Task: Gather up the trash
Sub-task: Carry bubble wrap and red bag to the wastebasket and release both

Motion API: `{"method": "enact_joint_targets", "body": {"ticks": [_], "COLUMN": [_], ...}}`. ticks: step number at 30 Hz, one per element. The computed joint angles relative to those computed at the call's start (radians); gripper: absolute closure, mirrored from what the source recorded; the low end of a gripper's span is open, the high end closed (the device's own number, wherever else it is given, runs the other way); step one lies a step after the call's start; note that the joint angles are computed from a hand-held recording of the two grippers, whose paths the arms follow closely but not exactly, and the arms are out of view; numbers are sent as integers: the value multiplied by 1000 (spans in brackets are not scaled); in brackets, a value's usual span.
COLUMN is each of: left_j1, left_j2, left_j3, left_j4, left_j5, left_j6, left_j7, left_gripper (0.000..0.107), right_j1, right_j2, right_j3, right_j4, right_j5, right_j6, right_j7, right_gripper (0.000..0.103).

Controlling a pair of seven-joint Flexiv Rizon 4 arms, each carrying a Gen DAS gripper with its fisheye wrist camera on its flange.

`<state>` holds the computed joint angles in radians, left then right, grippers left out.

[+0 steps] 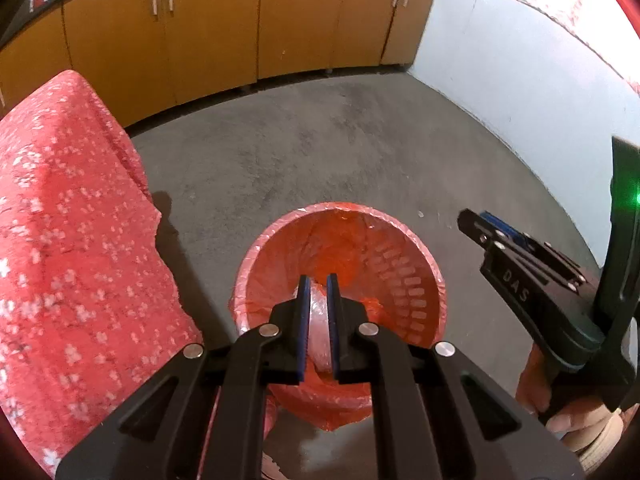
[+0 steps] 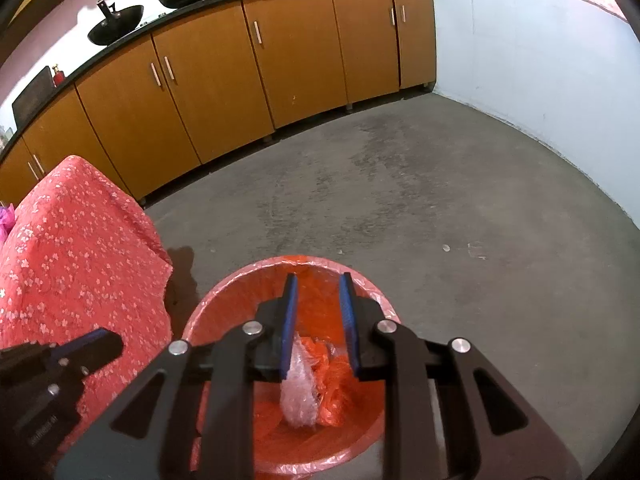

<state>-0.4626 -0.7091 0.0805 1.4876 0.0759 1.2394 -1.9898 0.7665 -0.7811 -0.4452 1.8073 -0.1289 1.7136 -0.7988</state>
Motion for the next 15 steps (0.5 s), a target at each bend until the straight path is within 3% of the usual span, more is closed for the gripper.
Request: {"method": "enact_joint_targets", "body": {"ticks": [4,8,15], "left_j1": [-16,-62,-143], "left_j2": [44,105,245], "left_j3": [33,113,286], "left_j4": [50,105,232], "left_j5": [22,96,265], "left_j6": [46,102,178], "left_j7": [-40,-104,-297], "left_gripper": [85,74,62], "right_j1": [26,56,68], "right_j2": [14,35,88], "right_j3": [-25,-37,28], "right_j4": [13,11,-62], "right_j5": [-1,-3,-56], "right_j6": [9,12,12], "right_j7": [-12,-28,-85], "right_gripper": [75,71,71]}}
